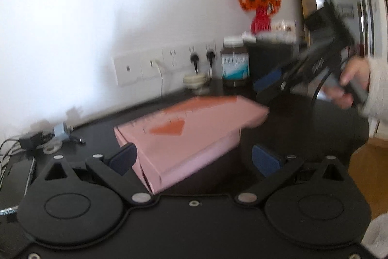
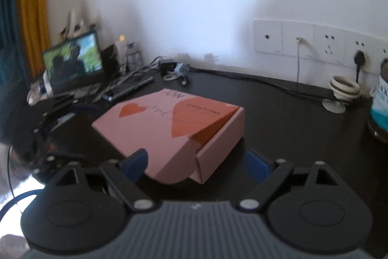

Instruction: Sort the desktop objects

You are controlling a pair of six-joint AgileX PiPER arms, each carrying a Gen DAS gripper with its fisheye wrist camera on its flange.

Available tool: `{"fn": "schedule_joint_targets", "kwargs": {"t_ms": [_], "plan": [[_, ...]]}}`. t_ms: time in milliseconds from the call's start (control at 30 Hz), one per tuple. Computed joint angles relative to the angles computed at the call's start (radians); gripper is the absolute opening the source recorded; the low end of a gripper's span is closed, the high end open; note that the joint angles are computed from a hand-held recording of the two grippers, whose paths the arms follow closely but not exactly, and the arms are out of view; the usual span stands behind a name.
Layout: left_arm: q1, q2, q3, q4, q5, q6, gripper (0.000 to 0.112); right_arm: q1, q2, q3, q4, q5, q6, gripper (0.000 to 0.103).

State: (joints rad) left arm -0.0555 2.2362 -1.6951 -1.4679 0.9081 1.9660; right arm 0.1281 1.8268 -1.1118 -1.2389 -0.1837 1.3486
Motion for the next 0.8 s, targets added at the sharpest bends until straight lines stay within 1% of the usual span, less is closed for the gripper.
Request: {"fn": "schedule_joint_targets", "kwargs": {"t_ms": [33,100,200,300,433,500,667,800], "plan": [[0.001,0.0,-0.004,-0.015,-0.004,-0.007,0.103,0.005,0.01,-0.01,0.036,0.018,-0.027,0.088],[0.003,0.007,-0.02,-0.036,-0.003,-0.028,0.103,0.008,0.034,-0.031,0.016,0.03,0.003,0.088],[-0.006,0.008,-0.022,-0.069,-0.039,-0.027,0.103,0.006,0.054,-0.043,0.05,0.009,-0.007,0.088],[-0.014,0.018,-0.034,-0.071,-0.071,-0.03,0.103,0.013,0.056,-0.035,0.172,0.006,-0.133,0.088],[-0.039,0.018,-0.022,-0.073,-0.154,-0.003,0.103,0.016,0.055,-0.025,0.233,0.0,-0.19,0.088],[-0.046,0.022,-0.021,-0.071,-0.181,0.002,0.103,0.016,0.057,-0.022,0.252,-0.002,-0.205,0.089],[-0.059,0.047,-0.049,-0.024,-0.22,-0.042,0.103,0.038,0.091,-0.044,0.147,0.052,-0.121,0.089],[-0.072,0.059,-0.063,0.009,-0.246,-0.062,0.103,0.028,0.11,-0.044,0.149,0.024,-0.105,0.089]]}}
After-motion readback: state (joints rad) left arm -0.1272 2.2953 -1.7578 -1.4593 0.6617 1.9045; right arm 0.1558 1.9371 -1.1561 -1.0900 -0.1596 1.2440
